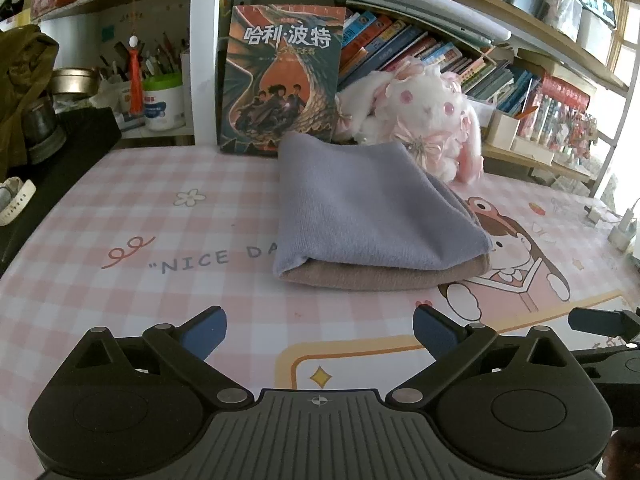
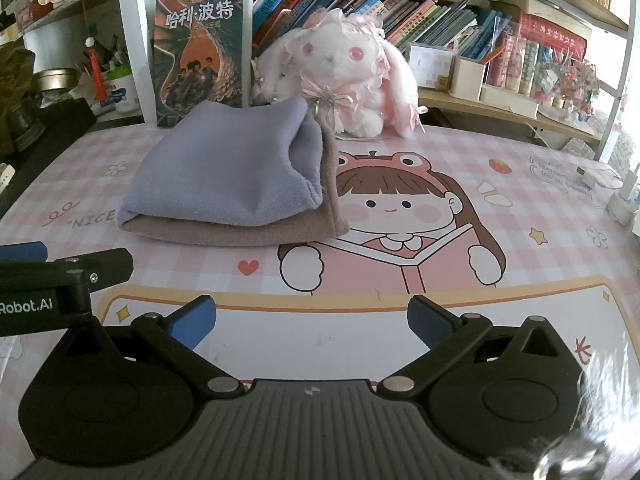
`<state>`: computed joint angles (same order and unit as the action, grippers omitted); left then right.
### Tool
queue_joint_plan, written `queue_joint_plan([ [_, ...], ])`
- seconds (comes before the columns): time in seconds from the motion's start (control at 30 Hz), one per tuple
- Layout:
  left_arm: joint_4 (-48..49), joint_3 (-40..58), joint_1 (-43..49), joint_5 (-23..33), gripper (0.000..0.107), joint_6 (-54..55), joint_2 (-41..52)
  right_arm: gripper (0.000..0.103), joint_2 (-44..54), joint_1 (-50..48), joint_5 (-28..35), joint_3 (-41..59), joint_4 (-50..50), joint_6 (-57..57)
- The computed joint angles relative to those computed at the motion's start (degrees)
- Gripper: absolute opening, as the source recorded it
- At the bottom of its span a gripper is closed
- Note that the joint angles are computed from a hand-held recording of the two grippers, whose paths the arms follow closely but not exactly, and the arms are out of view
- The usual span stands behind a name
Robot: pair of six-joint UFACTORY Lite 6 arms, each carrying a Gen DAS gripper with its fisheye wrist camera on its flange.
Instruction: Fold clothes
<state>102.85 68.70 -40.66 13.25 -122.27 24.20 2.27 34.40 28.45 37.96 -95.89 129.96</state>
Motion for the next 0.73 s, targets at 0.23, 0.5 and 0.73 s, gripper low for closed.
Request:
queue_joint_plan([
  [0.23,1.18,-0.12,0.05,0.25,0.101,-1.27,0.07,0.103,-0.09,-0.24,-0.15,-0.08,-0.54,0.55],
  [0.5,3.32,-0.74,-0.48,1.56,0.101,-3.13,-0.27,0.103,-0.2,-0.39,-0.32,0.11,0.59,-0.42],
  [0.73,6.32,-1.96,-0.89,2.96,0.101,-6.89,-0.91,0.103,-0.06,-0.43,-0.34,0.28,0.98,-0.5],
])
